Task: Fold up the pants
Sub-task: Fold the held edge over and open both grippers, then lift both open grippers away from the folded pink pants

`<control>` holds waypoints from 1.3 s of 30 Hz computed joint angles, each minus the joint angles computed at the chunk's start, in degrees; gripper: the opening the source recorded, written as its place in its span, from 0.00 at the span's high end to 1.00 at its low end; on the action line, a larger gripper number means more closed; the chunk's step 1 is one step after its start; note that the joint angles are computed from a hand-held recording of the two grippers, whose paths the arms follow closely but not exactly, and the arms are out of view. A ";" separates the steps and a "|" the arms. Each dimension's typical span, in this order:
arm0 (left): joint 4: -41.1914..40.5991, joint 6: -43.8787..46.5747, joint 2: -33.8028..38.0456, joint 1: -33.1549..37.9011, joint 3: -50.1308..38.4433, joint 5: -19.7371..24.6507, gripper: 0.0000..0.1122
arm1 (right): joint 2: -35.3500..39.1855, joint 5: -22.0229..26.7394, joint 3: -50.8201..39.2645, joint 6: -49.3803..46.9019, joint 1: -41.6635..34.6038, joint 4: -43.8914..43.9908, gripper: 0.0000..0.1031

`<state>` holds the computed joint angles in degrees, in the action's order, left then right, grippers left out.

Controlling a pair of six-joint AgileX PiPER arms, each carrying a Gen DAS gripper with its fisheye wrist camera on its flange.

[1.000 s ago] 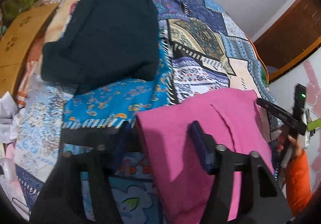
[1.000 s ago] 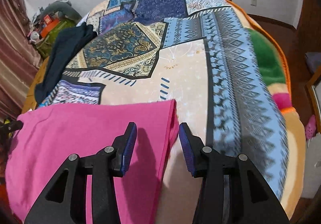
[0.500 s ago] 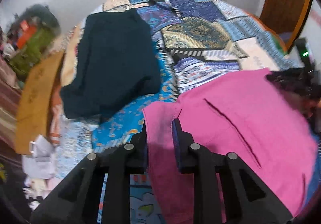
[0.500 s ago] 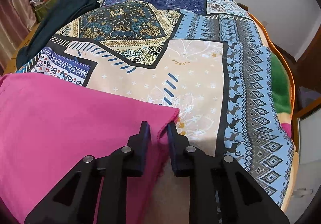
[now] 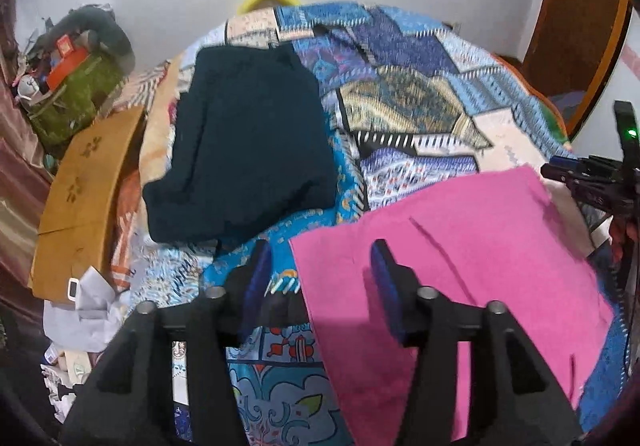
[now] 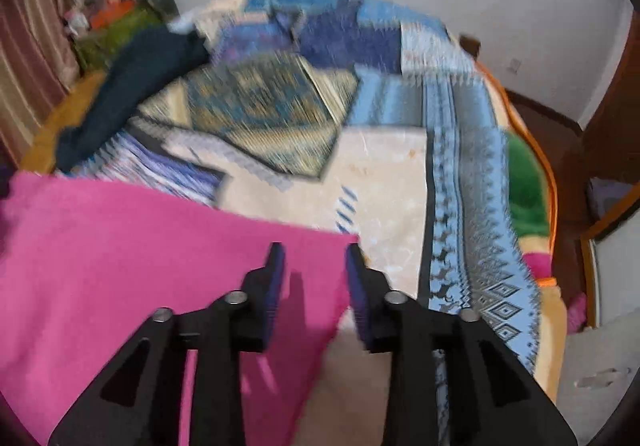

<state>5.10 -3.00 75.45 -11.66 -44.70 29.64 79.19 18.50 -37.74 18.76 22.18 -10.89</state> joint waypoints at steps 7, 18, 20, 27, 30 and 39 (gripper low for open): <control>-11.64 9.30 -2.52 1.47 -2.56 3.17 0.33 | -6.87 3.24 -2.80 -16.20 5.40 21.67 0.41; -15.47 13.10 8.38 -0.44 -3.68 7.77 0.27 | 6.00 6.99 -7.92 -32.41 13.06 42.87 0.36; -15.38 14.06 8.50 -0.63 -1.75 6.09 0.26 | 9.18 7.81 -8.61 -30.18 15.30 39.54 0.34; -12.92 15.02 4.25 -0.45 2.94 3.45 0.18 | 4.55 2.83 -1.07 -28.19 16.02 38.56 0.19; -16.82 18.73 2.77 2.10 3.83 4.79 0.18 | 0.98 2.28 2.06 -27.17 15.80 38.10 0.19; -9.01 10.98 -6.04 0.84 8.91 4.61 0.18 | -9.60 1.46 11.27 -24.41 13.36 40.04 0.18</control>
